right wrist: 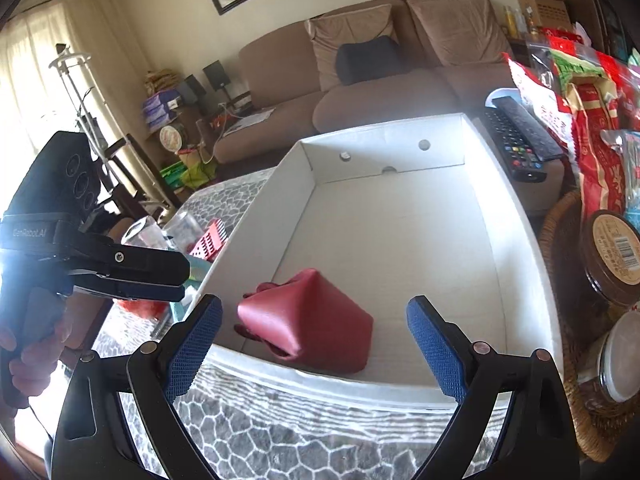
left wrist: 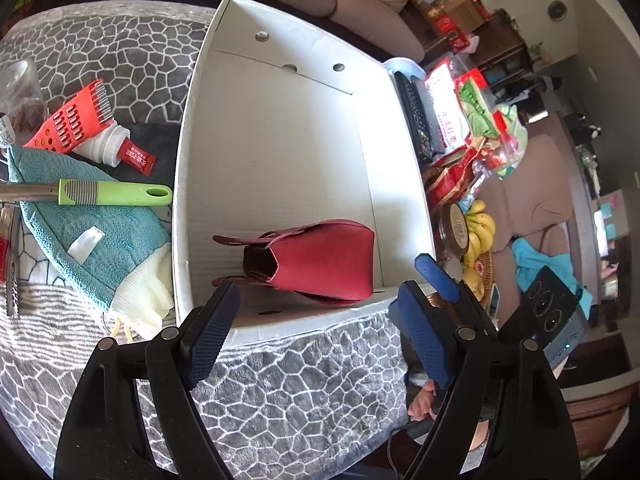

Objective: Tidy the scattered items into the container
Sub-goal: 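Lower the handbag into the box and open the right gripper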

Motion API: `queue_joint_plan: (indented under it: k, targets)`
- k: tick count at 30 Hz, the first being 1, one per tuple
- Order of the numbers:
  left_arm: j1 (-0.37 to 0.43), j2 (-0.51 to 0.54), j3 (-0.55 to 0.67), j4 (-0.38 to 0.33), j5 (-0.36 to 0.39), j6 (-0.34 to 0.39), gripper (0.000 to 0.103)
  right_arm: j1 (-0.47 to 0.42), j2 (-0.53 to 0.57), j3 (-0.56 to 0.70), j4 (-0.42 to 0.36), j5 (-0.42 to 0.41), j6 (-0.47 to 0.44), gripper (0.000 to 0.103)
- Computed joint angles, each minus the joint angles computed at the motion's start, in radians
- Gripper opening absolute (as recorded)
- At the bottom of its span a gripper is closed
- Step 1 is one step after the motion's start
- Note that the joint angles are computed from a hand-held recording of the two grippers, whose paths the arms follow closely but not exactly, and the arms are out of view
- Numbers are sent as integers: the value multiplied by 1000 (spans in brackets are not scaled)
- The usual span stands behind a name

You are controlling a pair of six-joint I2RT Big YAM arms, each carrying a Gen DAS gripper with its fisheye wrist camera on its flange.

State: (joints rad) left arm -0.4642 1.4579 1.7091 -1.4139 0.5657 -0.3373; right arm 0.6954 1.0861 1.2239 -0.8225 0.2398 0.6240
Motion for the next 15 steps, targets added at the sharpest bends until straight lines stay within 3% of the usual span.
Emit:
queue_joint_plan:
  k: [3, 8, 15]
  targets:
    - [8, -16, -37, 30, 53, -6, 79, 4, 29, 18, 4, -31, -19, 84]
    - [8, -23, -80, 79, 128, -15, 79, 26, 60, 43, -53, -12, -37, 64]
    - [-17, 15, -105, 115, 182, -36, 79, 17, 77, 16, -68, -25, -19, 60]
